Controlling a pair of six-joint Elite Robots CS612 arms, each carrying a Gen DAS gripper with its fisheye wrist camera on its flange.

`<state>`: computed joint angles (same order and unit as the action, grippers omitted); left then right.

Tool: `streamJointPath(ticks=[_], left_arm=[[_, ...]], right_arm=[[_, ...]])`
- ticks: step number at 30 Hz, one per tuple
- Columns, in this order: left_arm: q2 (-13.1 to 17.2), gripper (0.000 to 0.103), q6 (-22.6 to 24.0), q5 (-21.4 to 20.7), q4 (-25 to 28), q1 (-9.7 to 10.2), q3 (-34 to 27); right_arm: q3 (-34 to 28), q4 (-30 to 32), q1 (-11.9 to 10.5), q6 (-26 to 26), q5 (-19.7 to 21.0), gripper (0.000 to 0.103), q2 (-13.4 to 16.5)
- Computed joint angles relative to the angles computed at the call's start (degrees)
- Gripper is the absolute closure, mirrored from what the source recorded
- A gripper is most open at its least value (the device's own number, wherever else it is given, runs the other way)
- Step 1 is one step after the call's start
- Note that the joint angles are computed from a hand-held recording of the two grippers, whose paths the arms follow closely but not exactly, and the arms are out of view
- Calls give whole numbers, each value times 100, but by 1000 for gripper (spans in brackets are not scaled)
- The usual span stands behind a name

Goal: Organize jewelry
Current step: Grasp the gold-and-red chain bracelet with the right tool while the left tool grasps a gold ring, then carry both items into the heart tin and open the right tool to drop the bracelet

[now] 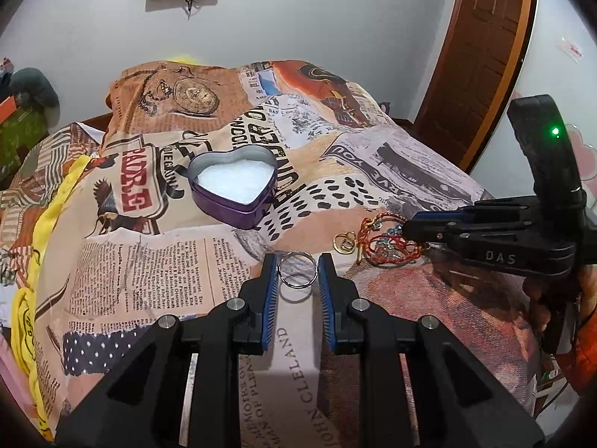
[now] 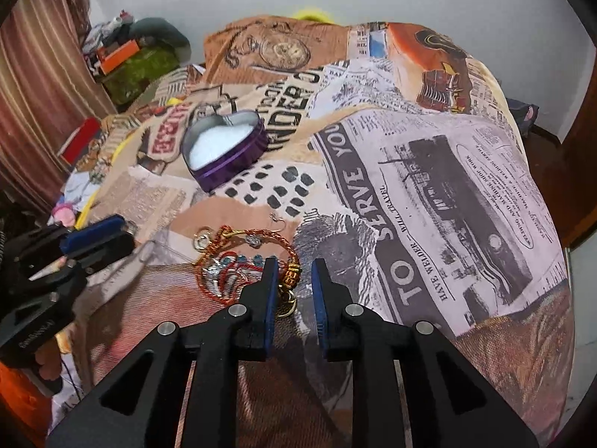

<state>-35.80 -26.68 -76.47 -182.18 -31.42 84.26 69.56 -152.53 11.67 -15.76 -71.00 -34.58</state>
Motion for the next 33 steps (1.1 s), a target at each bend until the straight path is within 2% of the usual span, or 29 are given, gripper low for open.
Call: streamJointPath(ticks=[3,5,8,23,33], left_arm=[[11,82,-19,-14,1,10,-4],[15,82,-25,-9,9,11,-8],[16,82,-16,-12,-4,11,-14],[-155,82,28,307,-234,-63,146],[-235,82,105,673,-368,-25,151]], right_arm=[[-27,31,7,-98,-19,87,18],[-9,-15,6,-110,-5,95,10],[46,-100,7,-119,0,96,-20],[384,-949,-20,150,365,97,-284],[200,-1249,19,378,507,97,-233]])
